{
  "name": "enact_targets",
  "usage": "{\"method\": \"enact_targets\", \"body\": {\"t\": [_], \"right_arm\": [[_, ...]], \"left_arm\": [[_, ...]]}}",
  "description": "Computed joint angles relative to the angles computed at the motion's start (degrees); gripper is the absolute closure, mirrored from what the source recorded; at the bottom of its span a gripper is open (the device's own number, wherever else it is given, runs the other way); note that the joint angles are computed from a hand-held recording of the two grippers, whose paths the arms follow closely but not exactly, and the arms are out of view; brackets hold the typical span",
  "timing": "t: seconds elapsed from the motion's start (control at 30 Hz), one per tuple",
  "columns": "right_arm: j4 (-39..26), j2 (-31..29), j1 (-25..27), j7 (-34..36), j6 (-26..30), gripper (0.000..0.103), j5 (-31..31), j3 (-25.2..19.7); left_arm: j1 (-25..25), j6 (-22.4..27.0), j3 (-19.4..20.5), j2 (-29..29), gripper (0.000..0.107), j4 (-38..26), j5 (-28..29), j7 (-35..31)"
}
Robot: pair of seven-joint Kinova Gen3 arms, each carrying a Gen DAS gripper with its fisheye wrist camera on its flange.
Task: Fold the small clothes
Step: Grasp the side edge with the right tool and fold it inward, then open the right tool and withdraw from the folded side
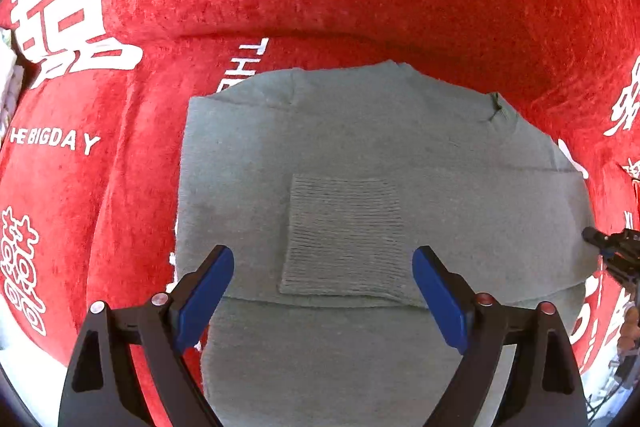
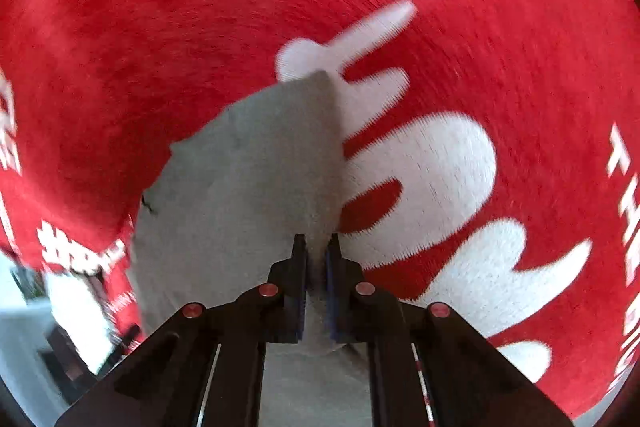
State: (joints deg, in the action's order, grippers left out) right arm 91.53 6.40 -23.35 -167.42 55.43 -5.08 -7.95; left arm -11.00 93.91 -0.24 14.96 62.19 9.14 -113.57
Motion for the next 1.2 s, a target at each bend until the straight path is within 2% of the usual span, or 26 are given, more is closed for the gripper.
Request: {"method": "enact_targets", "body": {"t": [0.1, 0.2, 0.27, 0.33, 0.43, 0.57, 0.63, 0.7, 0.77, 0.9, 0.97, 1.03, 1.07, 1.1, 1.13, 1.2], "right_arm": [[-2.83, 1.62, -0.85, 2.14, 4.91, 0.094, 2.17, -0.34], [-2.00, 2.40, -0.94, 3.18, 6.14, 0.094, 2.17, -0.08], [-1.58, 2.07, -1.43, 2.48, 5.66, 0.094, 2.77, 0.00], [-2.61, 2.00, -1.70, 2.55, 8.25, 0.091, 3.17, -0.01], [-4.43, 2.04, -1.92, 2.81, 12.02, 0.082, 2.94, -0.12], [-6.24, 0.99, -2.51, 2.12, 15.37, 0.077, 2.60, -0.54], [-7.19, 0.85, -2.66, 2.51, 16.17, 0.066, 2.15, -0.80], [-8.23, 0.51, -3.13, 2.44, 17.21, 0.065, 2.07, -1.13], [-8.39, -0.38, -3.33, 2.48, 17.59, 0.065, 1.43, -1.38], [-8.55, -1.43, -3.30, 3.36, 17.32, 0.047, -0.32, -1.90], [-8.80, -1.52, -3.35, 3.70, 17.20, 0.044, -0.93, -2.07], [-8.84, -1.65, -3.42, 3.85, 16.83, 0.037, -1.42, -2.19], [-8.82, -1.63, -3.46, 4.12, 16.58, 0.034, -1.51, -2.26], [-9.41, -0.78, -3.87, 3.91, 16.10, 0.030, -1.14, -2.48], [-9.59, -0.68, -4.17, 4.01, 16.01, 0.024, -0.91, -2.59], [-10.32, 0.01, -4.85, 4.12, 16.02, 0.022, -0.18, -2.73]], "left_arm": [[0.76, -0.23, 0.05, 0.28, 0.016, 0.37, -0.68, 1.02], [0.87, 2.60, -0.01, 2.66, 0.016, -0.62, -0.60, 3.25], [1.34, 2.95, -0.03, 3.09, 0.016, -0.10, -1.75, 4.16], [1.28, 2.44, 0.14, 2.46, 0.016, 0.76, -1.75, 3.91], [1.68, 1.84, 0.48, 0.91, 0.016, 1.62, -2.14, 2.70], [3.15, 1.66, 0.74, -0.87, 0.016, 1.82, -3.57, 1.98], [4.39, 2.51, 0.91, -0.98, 0.016, 1.04, -5.30, 1.89], [5.05, 3.39, 0.98, -0.95, 0.016, 0.32, -5.97, 1.66], [5.32, 4.45, 0.96, -0.96, 0.016, -0.73, -5.95, 1.80], [6.54, 6.13, 0.78, -0.66, 0.016, -2.26, -7.11, 4.50], [7.17, 5.61, 0.75, -1.07, 0.016, -2.09, -8.04, 5.52], [7.53, 5.41, 0.83, -1.29, 0.016, -1.93, -8.53, 5.95], [7.61, 5.48, 0.87, -1.38, 0.015, -1.84, -8.56, 6.06], [7.77, 5.56, 0.92, -1.51, 0.004, -1.72, -8.70, 6.19], [8.03, 5.32, 0.93, -1.89, 0.004, -1.49, -9.17, 6.38], [8.79, 4.70, 1.11, -2.86, 0.004, -0.83, -10.26, 6.51]]}}
